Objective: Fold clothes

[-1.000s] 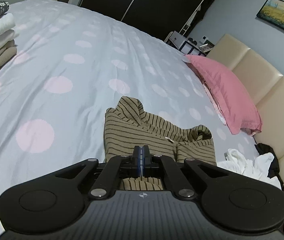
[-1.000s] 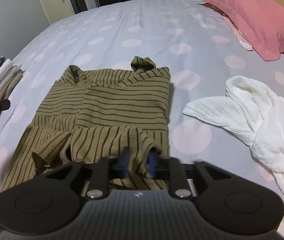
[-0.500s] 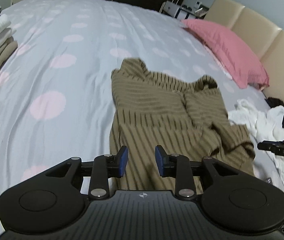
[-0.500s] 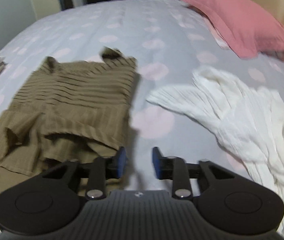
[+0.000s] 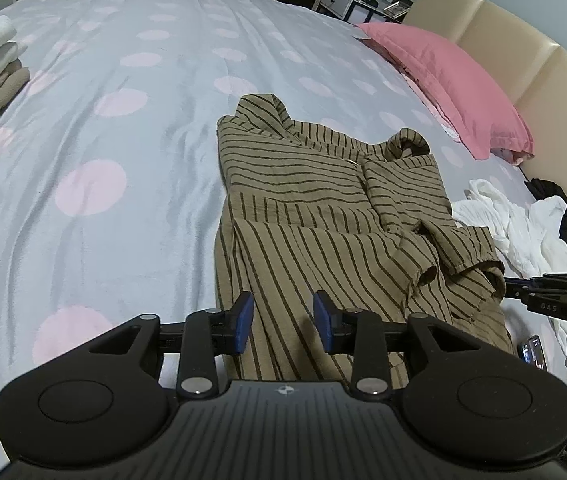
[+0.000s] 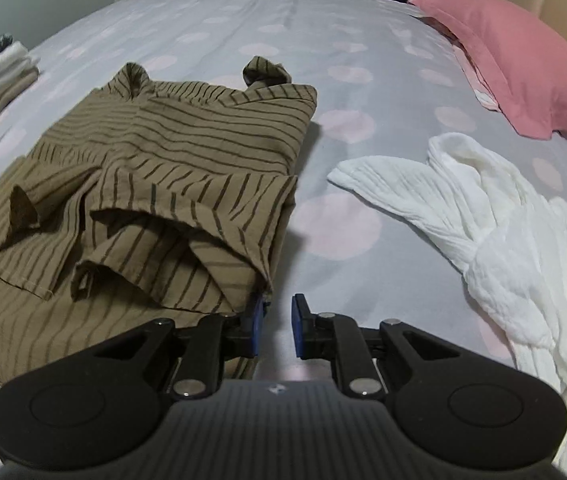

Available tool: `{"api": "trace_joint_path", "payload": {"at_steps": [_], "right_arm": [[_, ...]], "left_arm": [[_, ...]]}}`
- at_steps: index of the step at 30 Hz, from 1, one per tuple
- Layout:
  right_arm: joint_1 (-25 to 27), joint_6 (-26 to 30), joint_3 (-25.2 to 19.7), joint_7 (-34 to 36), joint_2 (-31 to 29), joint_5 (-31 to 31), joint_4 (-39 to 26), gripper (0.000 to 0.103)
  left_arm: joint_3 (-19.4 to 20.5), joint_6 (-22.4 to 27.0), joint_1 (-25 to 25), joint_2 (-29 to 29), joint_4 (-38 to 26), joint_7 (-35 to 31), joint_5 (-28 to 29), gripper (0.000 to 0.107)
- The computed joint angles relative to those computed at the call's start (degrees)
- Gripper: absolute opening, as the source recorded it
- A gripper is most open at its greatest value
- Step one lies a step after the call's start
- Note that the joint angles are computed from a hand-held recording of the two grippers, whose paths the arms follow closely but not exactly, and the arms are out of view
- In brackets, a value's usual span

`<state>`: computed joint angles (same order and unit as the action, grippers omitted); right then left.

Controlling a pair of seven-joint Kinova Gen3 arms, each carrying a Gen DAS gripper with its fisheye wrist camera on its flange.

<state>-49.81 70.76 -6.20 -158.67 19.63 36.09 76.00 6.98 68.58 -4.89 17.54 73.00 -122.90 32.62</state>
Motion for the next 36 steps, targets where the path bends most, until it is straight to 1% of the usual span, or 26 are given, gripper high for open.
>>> {"api": "trace_joint_path", "payload": {"at_steps": [1, 3, 4, 5, 8, 9, 13, 17, 20, 23, 26, 28, 31, 34, 35, 36], "right_arm": [[0.1, -0.3, 0.0, 0.0, 0.0, 0.0, 0.1, 0.018], [0.5, -1.4, 0.0, 0.3, 0.0, 0.0, 0.4, 0.017], [0.7, -2.2, 0.0, 0.5, 0.0, 0.0, 0.5, 0.01], [1.0, -2.5, -0.2, 1.2, 0.0, -0.5, 0.3, 0.001], [0.7, -0.5, -0.8, 4.7, 0.7, -1.4, -2.5, 0.001], [0.0, 1.2, -0.6, 5.9, 0.9, -1.7, -3.9, 0.001], [-3.1, 8.1, -0.3, 7.1, 1.0, -1.1, -7.4, 0.001], [-6.0, 11.4, -1.3, 9.4, 0.7, 0.6, -7.7, 0.001], [-7.3, 13.4, -2.3, 14.3, 2.1, 0.4, -8.6, 0.001], [-8.4, 14.2, -2.6, 18.1, 3.1, -0.7, -9.5, 0.001], [-9.8, 14.1, -2.3, 18.7, 2.9, -0.9, -9.3, 0.001], [-10.3, 13.8, -2.1, 17.7, 2.3, -1.2, -9.0, 0.001], [-11.4, 13.5, -2.3, 15.9, 1.7, -0.5, -8.1, 0.005], [-13.0, 13.7, -2.7, 16.2, 2.1, 1.5, -7.4, 0.005], [-13.5, 13.8, -2.8, 16.8, 2.4, 2.4, -7.2, 0.008], [-14.0, 14.1, -2.8, 17.7, 2.9, 3.3, -7.2, 0.009]], "left_arm": [[0.0, -0.1, 0.0, 0.0, 0.1, -0.1, 0.0, 0.037], [0.0, 0.0, 0.2, 0.2, 0.0, 0.1, -0.3, 0.038], [0.1, 0.1, 0.4, 0.3, 0.0, 0.1, -0.4, 0.038], [0.1, 0.2, 0.4, 0.4, -0.1, 0.1, -0.5, 0.038], [0.4, 0.4, 0.5, 0.5, -0.2, -0.3, -0.3, 0.038], [0.4, 0.4, 0.5, 0.5, -0.2, -0.5, -0.2, 0.038], [0.5, 0.6, 0.4, 0.6, -0.4, -1.1, 0.0, 0.038], [0.3, 0.7, 0.7, 0.5, -0.4, -0.8, -0.3, 0.038], [0.3, 0.5, 0.8, 0.1, -0.1, -1.1, -0.6, 0.038], [0.1, 0.3, 1.1, -0.6, 0.3, -1.4, -1.4, 0.038], [-0.1, 1.0, 0.6, -1.5, 0.9, -2.3, -1.5, 0.039], [-0.2, 1.9, 0.0, -2.0, 1.4, -3.2, -0.7, 0.048], [-0.4, 3.2, -1.3, -3.3, 3.1, -6.2, 1.3, 0.056], [-1.1, 3.9, -1.4, -4.5, 4.7, -7.6, 1.5, 0.058], [-1.4, 4.3, -1.3, -4.8, 5.1, -7.8, 1.4, 0.058], [-1.6, 4.6, -1.3, -5.1, 5.5, -8.0, 1.3, 0.059]]}}
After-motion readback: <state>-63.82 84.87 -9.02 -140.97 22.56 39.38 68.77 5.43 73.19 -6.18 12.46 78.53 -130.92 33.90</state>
